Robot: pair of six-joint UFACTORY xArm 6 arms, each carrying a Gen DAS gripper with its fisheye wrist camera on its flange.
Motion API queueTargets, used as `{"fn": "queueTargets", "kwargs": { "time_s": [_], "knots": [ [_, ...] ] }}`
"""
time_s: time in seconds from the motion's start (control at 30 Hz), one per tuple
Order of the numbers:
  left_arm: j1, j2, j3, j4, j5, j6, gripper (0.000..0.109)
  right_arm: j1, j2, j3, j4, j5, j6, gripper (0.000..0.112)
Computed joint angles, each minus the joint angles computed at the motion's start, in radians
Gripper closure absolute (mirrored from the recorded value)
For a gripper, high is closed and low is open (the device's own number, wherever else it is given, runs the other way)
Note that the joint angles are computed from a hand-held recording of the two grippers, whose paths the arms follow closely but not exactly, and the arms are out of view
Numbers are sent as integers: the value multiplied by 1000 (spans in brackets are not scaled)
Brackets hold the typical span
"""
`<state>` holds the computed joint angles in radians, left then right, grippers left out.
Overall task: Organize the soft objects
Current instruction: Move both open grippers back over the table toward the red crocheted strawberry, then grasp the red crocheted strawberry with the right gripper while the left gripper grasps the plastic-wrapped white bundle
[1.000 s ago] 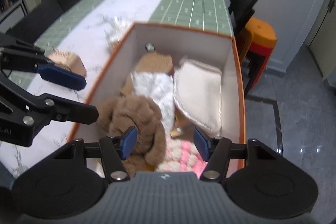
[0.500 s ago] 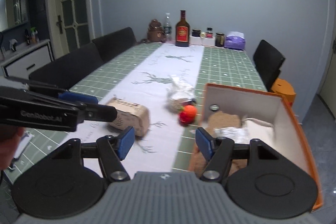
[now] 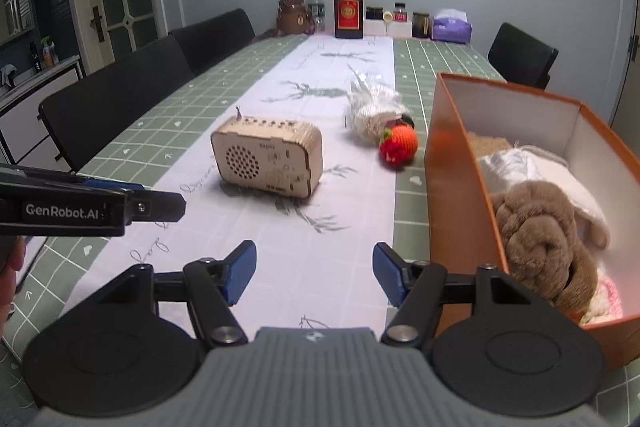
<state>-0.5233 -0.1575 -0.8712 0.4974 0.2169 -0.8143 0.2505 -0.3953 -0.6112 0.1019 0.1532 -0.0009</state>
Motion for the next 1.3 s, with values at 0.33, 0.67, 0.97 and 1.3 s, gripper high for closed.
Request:
{"fn": "queueTargets", "kwargs": {
  "time_s": [0.33, 0.67, 0.97, 1.3],
  "knots": [
    [9, 50, -48, -101, -16, 123, 49, -11, 77, -106, 50, 56, -116, 48],
    [14, 144, -200, -270, -6, 343, 49, -79, 232, -434, 116, 376, -387, 48],
    [14, 310, -455, -435, 109, 575, 49, -110, 519, -782, 4, 498, -559, 50],
    [46, 499, -718, -492, 265, 689, 48, -112, 842, -1175, -154, 693, -634, 61]
  ]
}}
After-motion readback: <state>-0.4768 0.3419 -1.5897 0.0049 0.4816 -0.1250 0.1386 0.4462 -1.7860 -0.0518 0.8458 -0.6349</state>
